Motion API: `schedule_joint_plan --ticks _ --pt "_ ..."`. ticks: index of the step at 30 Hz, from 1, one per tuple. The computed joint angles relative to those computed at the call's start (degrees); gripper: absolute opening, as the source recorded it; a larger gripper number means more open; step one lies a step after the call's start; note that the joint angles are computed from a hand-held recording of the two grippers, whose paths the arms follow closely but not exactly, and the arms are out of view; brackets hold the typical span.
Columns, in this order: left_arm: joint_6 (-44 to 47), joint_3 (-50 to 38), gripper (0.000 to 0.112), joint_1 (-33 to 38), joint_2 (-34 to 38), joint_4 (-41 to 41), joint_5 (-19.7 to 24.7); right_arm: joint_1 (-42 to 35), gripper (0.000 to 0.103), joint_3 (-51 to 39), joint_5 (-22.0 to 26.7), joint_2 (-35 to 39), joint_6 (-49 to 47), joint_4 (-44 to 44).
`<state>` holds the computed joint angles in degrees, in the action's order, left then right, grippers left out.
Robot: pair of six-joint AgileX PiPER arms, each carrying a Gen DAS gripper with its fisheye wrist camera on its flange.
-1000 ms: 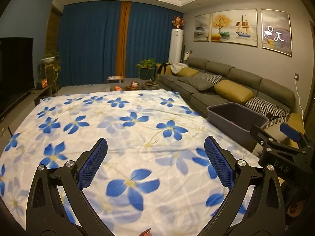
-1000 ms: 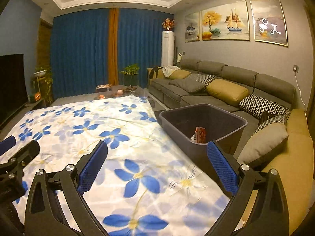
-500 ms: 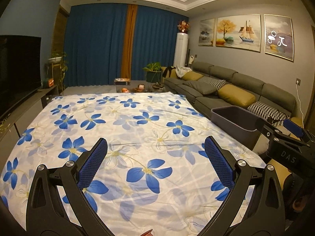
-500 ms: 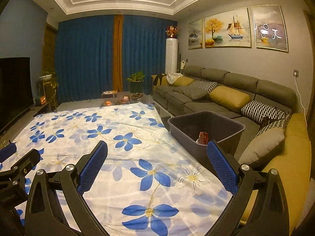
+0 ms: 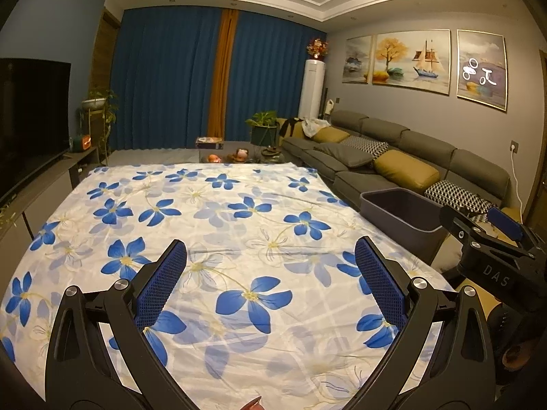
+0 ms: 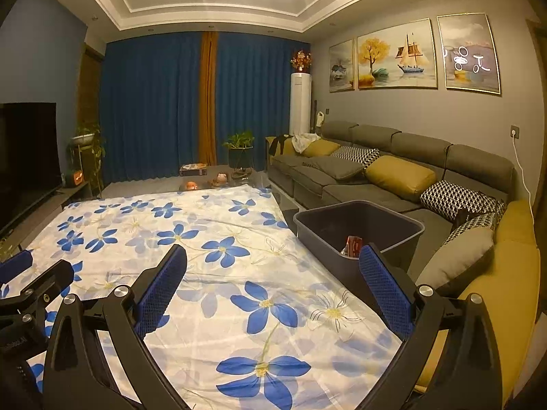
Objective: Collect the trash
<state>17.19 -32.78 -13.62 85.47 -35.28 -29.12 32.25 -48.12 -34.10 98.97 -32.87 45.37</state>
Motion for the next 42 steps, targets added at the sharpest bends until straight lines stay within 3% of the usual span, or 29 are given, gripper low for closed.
schedule_joint_plan --ticks 42 --pt "-0.7 0.3 0.097 -0.7 -0.1 -0.4 0.0 -0.5 0.097 0.9 -0.3 -0.7 2.0 -2.1"
